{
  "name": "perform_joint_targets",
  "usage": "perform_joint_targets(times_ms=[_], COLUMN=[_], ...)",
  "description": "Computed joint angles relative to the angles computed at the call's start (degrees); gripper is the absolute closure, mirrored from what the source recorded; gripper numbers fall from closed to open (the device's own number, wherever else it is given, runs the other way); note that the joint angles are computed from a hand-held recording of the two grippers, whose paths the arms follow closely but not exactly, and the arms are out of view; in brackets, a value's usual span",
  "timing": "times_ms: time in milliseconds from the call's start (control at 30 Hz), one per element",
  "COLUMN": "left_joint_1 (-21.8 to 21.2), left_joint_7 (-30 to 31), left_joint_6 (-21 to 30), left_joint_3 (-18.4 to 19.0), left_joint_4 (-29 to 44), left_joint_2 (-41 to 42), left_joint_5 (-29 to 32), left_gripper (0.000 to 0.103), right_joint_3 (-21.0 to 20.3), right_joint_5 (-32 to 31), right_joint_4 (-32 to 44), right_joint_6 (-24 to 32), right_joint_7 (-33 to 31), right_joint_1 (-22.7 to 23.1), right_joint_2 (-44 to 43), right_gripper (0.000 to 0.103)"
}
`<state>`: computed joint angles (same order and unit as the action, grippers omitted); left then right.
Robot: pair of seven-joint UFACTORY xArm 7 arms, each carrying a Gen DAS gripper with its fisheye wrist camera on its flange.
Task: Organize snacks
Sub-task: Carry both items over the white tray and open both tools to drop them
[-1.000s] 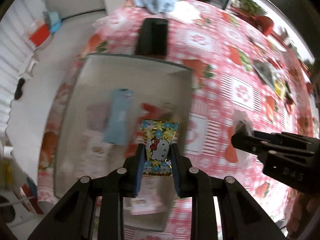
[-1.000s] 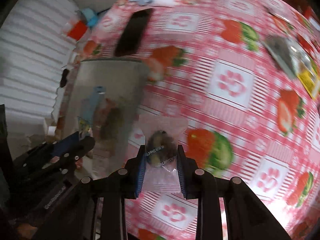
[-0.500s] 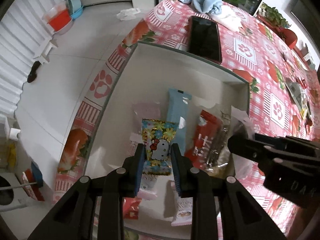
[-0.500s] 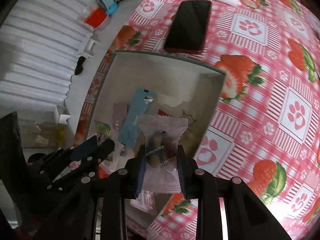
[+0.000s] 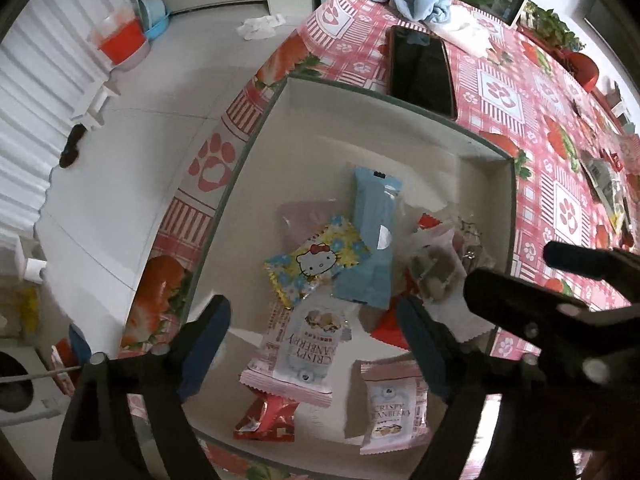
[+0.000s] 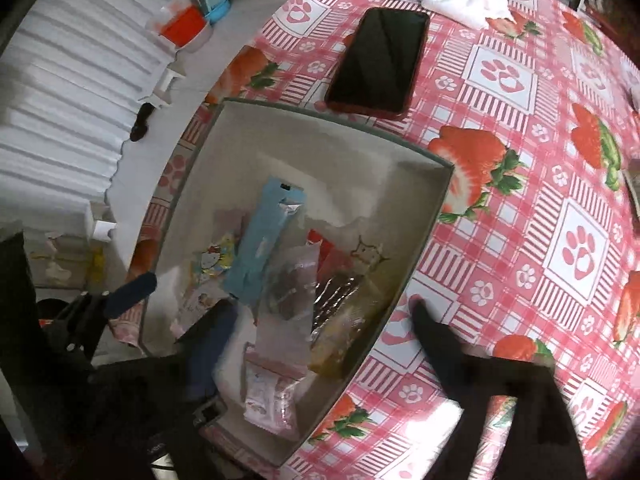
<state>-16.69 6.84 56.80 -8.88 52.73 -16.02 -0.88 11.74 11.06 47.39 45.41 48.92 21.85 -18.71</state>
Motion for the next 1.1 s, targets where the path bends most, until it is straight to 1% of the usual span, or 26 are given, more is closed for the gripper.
perform_joint_targets(times_ms=[167,367,733,1100], left_joint_1=[-0.27,-0.27,-0.61,-0.85], left_joint_7=[0.74,-0.23,-1.33,-2.00], left_joint_6=[1.02,-1.34,-0.32,-0.20], left_joint_3=[0.08,-0.64,-0.90,-1.04], left_joint_4=[0.30,-1.59,-2.28,-2.95], left_joint_2=[0.67,-0.95,-1.87,-2.81], left_joint_5=[-0.62,1.49,2.11,2.30], left_gripper=[0.014,0.014,0.014,0.013], right_joint_3=[0.48,1.18,2.76,2.58], right_joint_5=[-2.05,-4.72,-12.42,-12.24], right_joint_4=[0.75,2.14,5.55,5.34], right_joint_6=[1.54,3.69,10.51,10.63], right_joint_7=[0.93,1.90,4.54,4.10], right_joint_1=[-0.47,-0.83,-1.19,-0.50], right_joint_2=[-0.28,0.38,1.70,0.96], right_gripper=[0.003,0.003,0.003,0.003])
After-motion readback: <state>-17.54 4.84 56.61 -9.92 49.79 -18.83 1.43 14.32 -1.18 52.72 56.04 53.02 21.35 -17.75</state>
